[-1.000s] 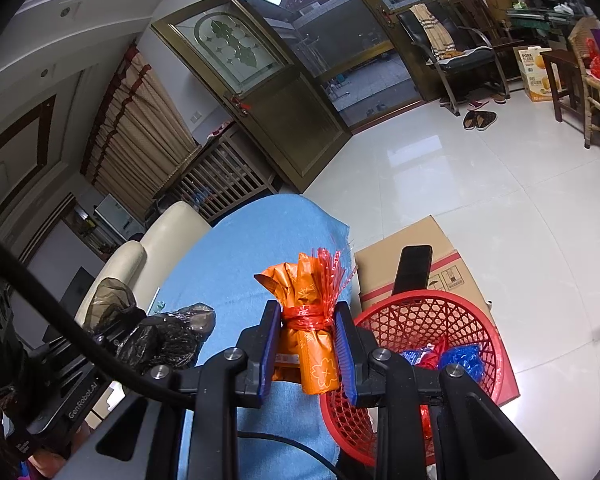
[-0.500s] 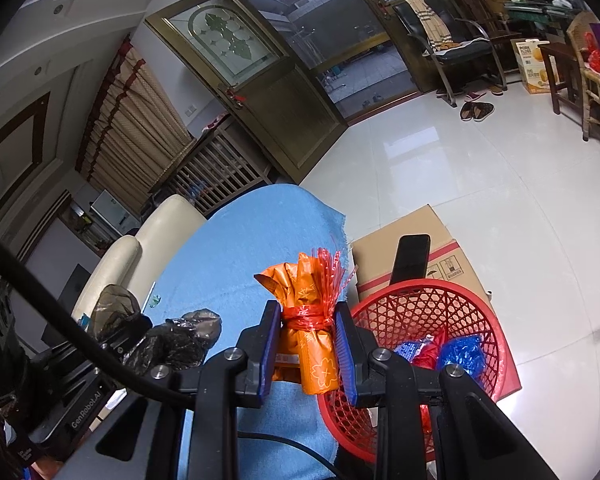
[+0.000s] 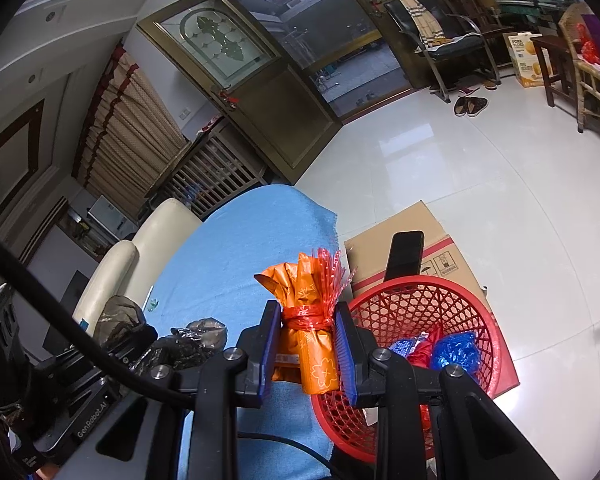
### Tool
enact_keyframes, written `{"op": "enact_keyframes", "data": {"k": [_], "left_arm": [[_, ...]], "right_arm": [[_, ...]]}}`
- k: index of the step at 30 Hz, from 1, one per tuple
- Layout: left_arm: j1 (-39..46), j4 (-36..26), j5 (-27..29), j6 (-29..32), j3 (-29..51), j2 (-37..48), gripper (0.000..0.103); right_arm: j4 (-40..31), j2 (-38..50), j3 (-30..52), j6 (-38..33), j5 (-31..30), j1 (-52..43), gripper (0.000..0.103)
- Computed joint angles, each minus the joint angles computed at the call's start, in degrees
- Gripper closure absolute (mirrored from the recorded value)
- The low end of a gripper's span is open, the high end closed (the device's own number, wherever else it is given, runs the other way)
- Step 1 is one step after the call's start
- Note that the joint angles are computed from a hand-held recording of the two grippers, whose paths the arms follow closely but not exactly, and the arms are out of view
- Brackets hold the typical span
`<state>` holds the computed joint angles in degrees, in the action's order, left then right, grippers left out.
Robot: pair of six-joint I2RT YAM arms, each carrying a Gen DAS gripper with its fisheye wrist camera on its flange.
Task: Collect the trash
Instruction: 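Lower the orange wrapper and black bag over the red basket with both tools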
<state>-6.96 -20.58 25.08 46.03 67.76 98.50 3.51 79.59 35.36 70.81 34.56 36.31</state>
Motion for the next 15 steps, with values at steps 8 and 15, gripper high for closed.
{"op": "enact_keyframes", "data": {"k": [8,15], "left_arm": [[-0.74,-0.45,-0.58,0.26,0.08,0.01,0.101],[-1.79,-0.44,-1.52,0.49,-0.01,0.06,0.101]], "right_arm": [[0.50,-1.42,-1.88,0.91,0.44,-0.01,0.074],[1.37,-2.07,-3.29,1.89,0.58,0.01,0.074]]}}
